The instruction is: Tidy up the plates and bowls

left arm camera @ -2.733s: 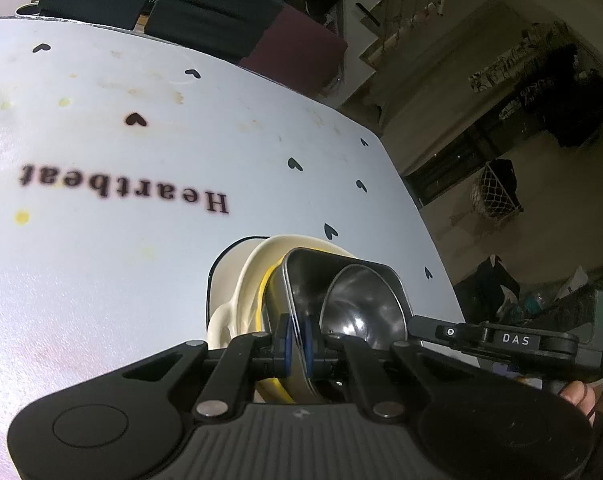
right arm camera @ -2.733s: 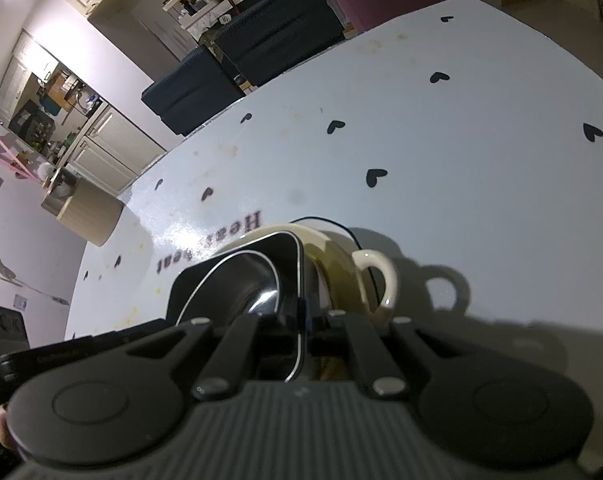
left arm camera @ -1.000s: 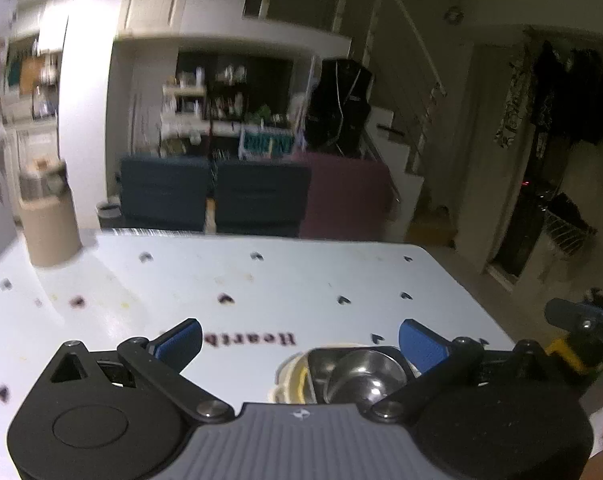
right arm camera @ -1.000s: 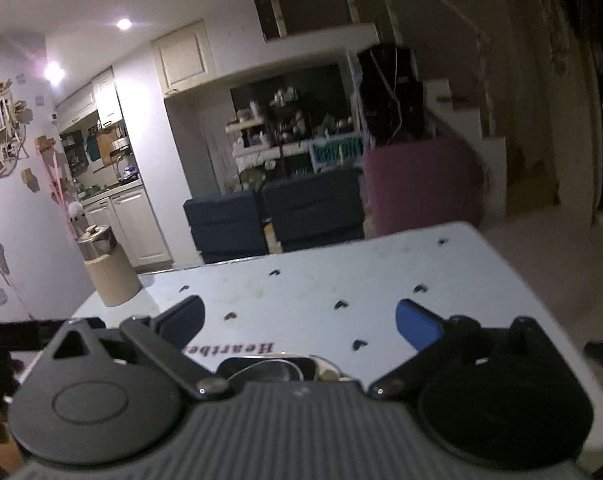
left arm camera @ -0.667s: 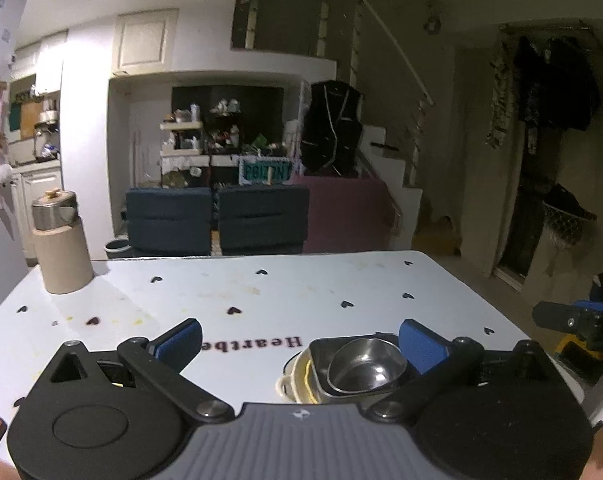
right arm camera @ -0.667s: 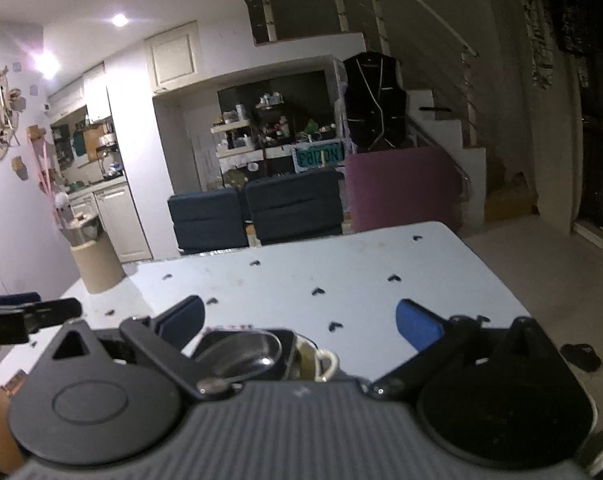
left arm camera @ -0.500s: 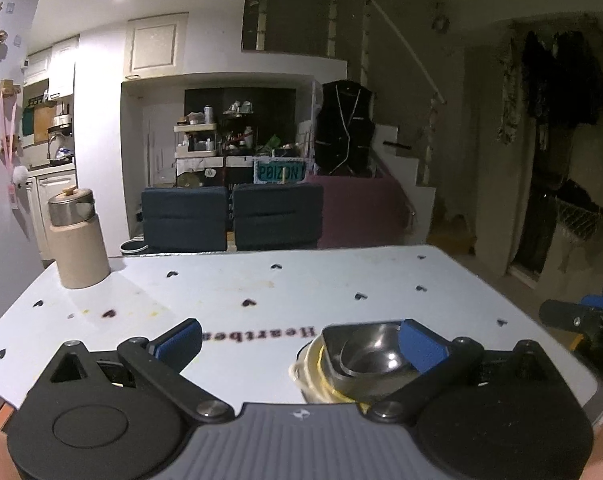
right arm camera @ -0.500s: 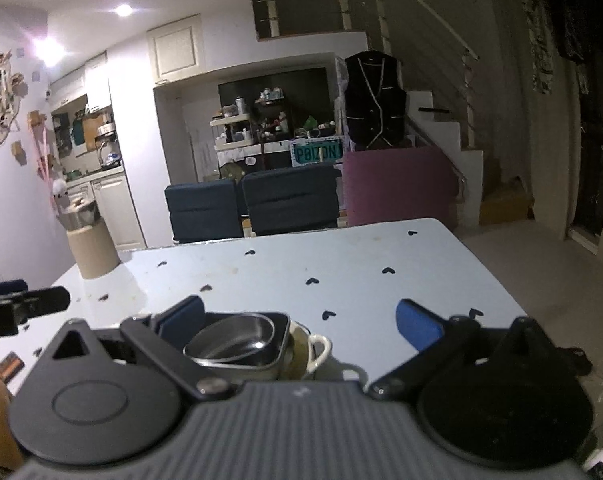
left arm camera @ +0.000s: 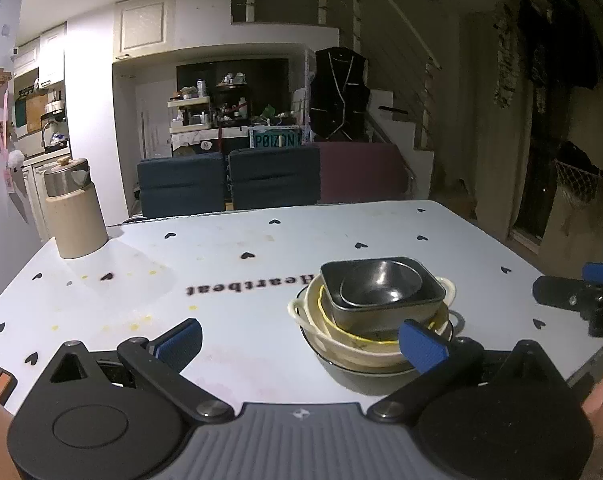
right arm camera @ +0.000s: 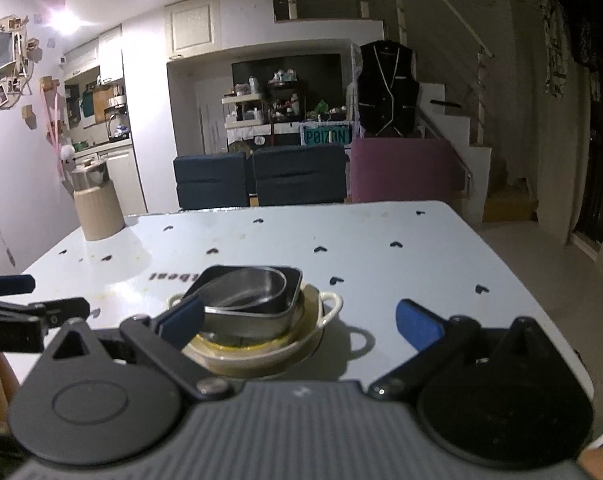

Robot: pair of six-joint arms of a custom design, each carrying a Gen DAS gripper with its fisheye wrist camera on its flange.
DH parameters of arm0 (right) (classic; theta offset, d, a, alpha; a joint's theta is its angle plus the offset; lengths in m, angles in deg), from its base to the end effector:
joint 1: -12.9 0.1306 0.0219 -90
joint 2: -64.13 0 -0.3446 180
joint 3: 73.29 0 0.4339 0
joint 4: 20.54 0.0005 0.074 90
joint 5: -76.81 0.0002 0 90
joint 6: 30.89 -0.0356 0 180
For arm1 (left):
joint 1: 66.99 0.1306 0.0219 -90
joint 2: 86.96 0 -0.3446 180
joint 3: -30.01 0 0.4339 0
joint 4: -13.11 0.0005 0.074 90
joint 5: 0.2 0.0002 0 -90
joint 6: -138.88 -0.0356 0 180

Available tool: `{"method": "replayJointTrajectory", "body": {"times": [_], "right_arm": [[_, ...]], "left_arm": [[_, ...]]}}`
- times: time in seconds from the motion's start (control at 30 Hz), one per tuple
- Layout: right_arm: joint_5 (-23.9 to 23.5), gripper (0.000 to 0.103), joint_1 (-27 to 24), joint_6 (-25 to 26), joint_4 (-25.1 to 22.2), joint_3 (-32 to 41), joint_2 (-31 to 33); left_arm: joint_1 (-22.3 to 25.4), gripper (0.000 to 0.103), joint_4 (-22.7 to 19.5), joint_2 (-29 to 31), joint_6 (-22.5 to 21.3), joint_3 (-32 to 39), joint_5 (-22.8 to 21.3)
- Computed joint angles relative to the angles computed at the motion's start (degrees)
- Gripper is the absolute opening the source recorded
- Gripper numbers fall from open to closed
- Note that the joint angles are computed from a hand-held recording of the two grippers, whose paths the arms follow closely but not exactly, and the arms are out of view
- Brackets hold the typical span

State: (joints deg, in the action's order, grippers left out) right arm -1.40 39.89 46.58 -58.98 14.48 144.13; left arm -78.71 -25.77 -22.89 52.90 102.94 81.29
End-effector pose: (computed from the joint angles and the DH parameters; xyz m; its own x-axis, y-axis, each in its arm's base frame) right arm 0.4361 0.2134 0.4729 -0.5061 -0.0194 -0.8622 -0.1822 0.9796 0.0849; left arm 0.3871 -0.0754 0.4525 -0.4940 0.0317 -0.8689 0.0409 0.9991 0.0132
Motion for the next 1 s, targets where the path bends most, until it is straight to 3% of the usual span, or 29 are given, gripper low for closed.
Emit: {"method": "replayJointTrajectory", "body": {"times": [0.37,1.0], "right_arm": [[1.6,0.103,-0.3,1.2,-0.4,-1.7,-0.6],[0.0,0.103,-0.4,3.1,-2.8,-1.5,-0.4]], "left_arm": [[-0.5,0.103,-0.3,-1.6,0.1,-2.2,-0.2],[0.0,0.103,-0.6,-1.9,1.1,-2.6,0.2]]}}
